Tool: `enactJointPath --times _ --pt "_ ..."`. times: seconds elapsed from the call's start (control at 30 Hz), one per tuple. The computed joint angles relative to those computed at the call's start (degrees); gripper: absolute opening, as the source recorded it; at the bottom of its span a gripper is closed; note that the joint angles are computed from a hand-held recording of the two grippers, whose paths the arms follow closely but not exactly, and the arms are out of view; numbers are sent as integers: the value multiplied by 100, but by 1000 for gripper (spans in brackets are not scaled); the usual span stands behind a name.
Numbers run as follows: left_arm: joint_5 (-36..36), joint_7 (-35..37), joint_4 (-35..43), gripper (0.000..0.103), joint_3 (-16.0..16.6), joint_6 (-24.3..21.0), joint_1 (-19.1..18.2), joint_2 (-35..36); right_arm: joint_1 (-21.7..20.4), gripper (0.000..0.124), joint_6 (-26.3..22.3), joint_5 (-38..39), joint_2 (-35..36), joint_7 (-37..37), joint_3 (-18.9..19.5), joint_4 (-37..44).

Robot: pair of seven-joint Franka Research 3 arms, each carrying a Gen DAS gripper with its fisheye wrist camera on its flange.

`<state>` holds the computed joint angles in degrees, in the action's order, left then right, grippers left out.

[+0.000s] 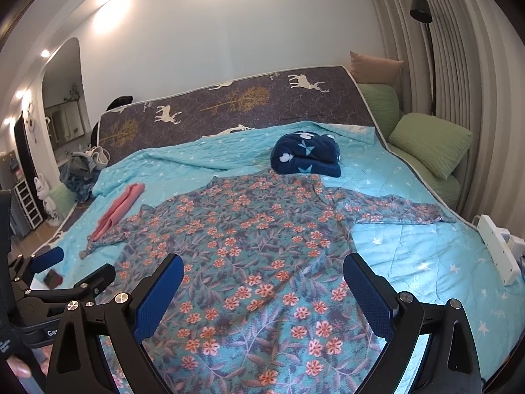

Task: Fold small clothes

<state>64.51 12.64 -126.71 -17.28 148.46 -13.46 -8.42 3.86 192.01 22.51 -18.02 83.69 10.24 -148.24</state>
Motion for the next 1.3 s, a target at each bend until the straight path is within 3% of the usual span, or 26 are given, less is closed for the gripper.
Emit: enactJointPath --times 0.37,0.5,0.57,0.6,0.67,0.97,1.3 --pt "-125 126 -38 103 32 186 10 -1 -6 100 -39 -76 11 3 5 0" --pt "-134 129 -47 103 23 204 26 -8 -144 100 77 -33 23 -62 166 -13" --pt "-136 122 -41 103 14 190 27 -3 249 100 72 -163 25 -75 -227 -26" --pt "-144 122 -42 103 15 196 28 -2 268 100 8 -157 14 -128 -245 -18" --pt "-164 134 -54 103 17 204 27 -7 19 100 -30 -110 4 -134 17 -13" --pt "-177 137 -72 103 16 227 39 -11 115 100 -115 -172 -9 -90 -78 -22" --pt "-308 -23 -219 103 76 583 122 -36 -587 100 -329 -299 -79 176 595 -8"
